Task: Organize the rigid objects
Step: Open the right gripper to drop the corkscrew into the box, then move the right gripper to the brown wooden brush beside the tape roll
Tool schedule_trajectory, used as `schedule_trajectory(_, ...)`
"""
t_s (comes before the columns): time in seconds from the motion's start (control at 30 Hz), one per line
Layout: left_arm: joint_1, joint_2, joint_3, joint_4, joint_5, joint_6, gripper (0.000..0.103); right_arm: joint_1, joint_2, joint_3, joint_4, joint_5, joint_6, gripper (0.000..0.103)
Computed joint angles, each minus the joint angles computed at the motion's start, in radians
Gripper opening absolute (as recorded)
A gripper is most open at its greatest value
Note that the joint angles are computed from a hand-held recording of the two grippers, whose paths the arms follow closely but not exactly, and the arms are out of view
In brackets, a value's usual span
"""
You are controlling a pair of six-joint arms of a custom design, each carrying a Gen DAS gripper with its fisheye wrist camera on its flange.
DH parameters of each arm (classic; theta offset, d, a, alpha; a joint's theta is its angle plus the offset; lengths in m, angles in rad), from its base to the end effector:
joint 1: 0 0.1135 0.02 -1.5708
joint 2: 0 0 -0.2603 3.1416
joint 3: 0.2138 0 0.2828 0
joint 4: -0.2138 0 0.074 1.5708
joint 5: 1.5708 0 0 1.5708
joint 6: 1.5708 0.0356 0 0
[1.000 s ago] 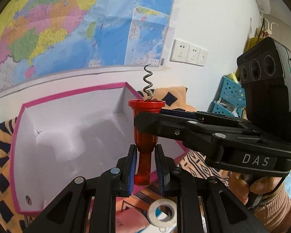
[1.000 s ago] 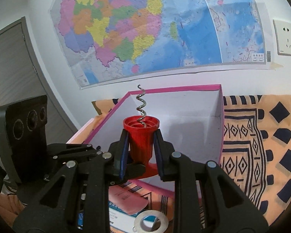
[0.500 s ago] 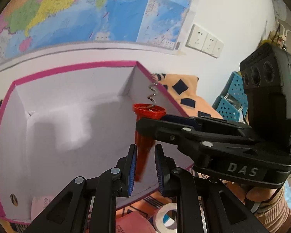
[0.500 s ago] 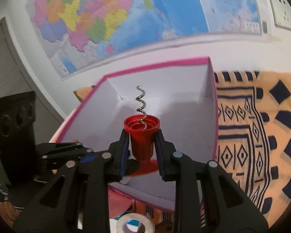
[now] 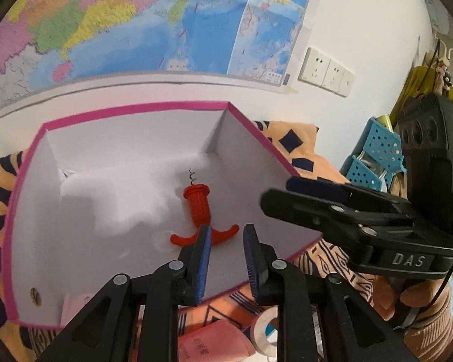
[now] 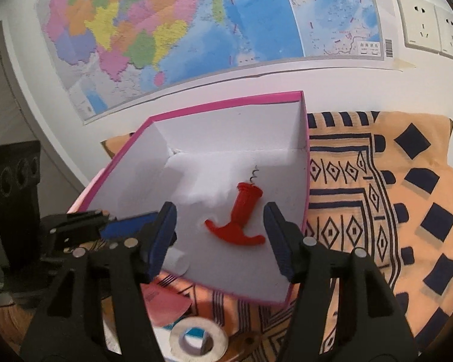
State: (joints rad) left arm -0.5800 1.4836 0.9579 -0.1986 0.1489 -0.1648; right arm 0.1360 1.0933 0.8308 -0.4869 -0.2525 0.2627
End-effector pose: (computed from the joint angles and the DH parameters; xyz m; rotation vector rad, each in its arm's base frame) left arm 0.2884 -0.1953 0.2137 0.5610 2.2808 -0.5479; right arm 0.2586 0.0444 0.2570 0.0191 2.3422 0.4926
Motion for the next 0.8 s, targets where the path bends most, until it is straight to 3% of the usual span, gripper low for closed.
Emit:
schedule_trajectory(0.2,-0.006,-0.151,-0.122,0.041,-0.018,0.0,0.048,0.014,-0.18,-0.081,-0.047,-0.043,0.009,0.061)
schedule_trajectory(0.53,-0.084,-0.406,-0.329,0.023,-0.065,-0.01,0.05,0.031,-0.466,-0.232,-0.242,-0.071,0.044,0.061)
schedule_trajectory(0.8,-0.169,-0.45,-0.426,0.015,-0.058,-0.047,0.05,0.152,-0.574,-0.339,-0.338,-0.004,0.128,0.061)
